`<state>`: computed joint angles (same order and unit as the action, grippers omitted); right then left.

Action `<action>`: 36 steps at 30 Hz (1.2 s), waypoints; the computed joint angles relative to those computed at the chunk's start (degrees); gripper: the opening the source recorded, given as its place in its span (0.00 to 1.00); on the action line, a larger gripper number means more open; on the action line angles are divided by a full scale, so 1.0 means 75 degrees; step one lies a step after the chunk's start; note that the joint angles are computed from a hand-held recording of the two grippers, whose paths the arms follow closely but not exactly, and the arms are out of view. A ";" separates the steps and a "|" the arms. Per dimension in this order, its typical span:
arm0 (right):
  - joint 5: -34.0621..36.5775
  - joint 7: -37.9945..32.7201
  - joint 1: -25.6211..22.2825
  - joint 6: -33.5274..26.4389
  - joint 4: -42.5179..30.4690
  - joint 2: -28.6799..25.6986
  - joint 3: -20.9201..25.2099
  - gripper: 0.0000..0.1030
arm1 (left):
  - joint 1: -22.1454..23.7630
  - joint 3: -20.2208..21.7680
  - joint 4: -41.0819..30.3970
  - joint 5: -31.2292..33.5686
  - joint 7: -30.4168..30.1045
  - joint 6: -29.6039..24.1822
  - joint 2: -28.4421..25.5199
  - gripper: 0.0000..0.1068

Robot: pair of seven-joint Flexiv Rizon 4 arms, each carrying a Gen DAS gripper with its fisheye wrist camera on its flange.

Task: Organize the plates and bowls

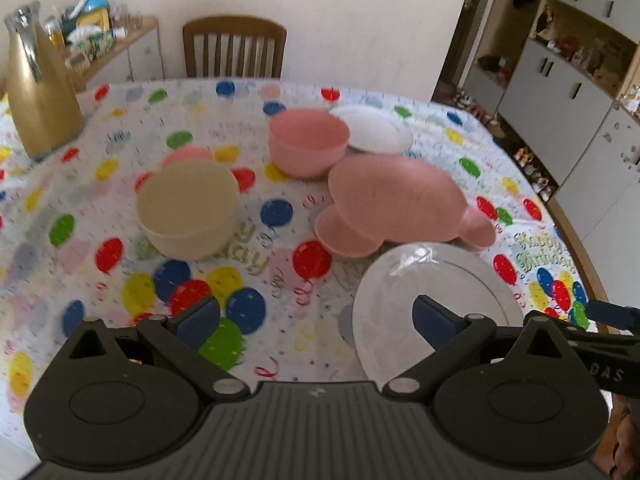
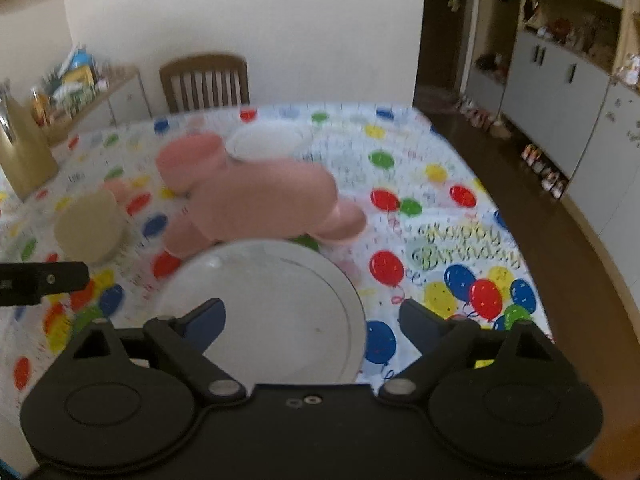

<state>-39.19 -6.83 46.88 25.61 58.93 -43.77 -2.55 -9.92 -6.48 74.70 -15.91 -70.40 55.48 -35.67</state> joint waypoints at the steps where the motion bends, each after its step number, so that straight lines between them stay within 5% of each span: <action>1: 0.0082 -0.0035 -0.0090 0.0072 0.0094 0.0012 0.0043 0.85 | -0.0050 0.0019 -0.0064 0.0024 -0.0077 -0.0016 -0.0086 0.96; 8: 0.1050 -0.0209 -0.0880 0.0982 0.0870 0.0201 0.0489 0.65 | -0.0431 0.0248 -0.0764 0.0414 -0.0815 -0.0809 -0.0652 0.96; 10: 0.1408 -0.0328 -0.1069 0.1264 0.0953 0.0218 0.0637 0.53 | -0.0481 0.0265 -0.0906 0.0482 -0.0972 -0.0898 -0.0789 0.94; 24: 0.2681 -0.1656 -0.1632 0.2105 0.1068 0.0263 0.0962 0.13 | -0.0404 0.0116 -0.1677 0.0315 -0.1683 -0.1924 -0.1390 0.34; 36: 0.2867 -0.1805 -0.1636 0.2129 0.1052 0.0240 0.0910 0.08 | -0.0245 -0.0068 -0.1638 0.0018 -0.1336 -0.2008 -0.1462 0.16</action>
<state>-17.69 -20.36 34.61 41.58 66.82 -41.97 4.27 -11.76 -6.99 62.41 -15.77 -80.42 40.42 -46.63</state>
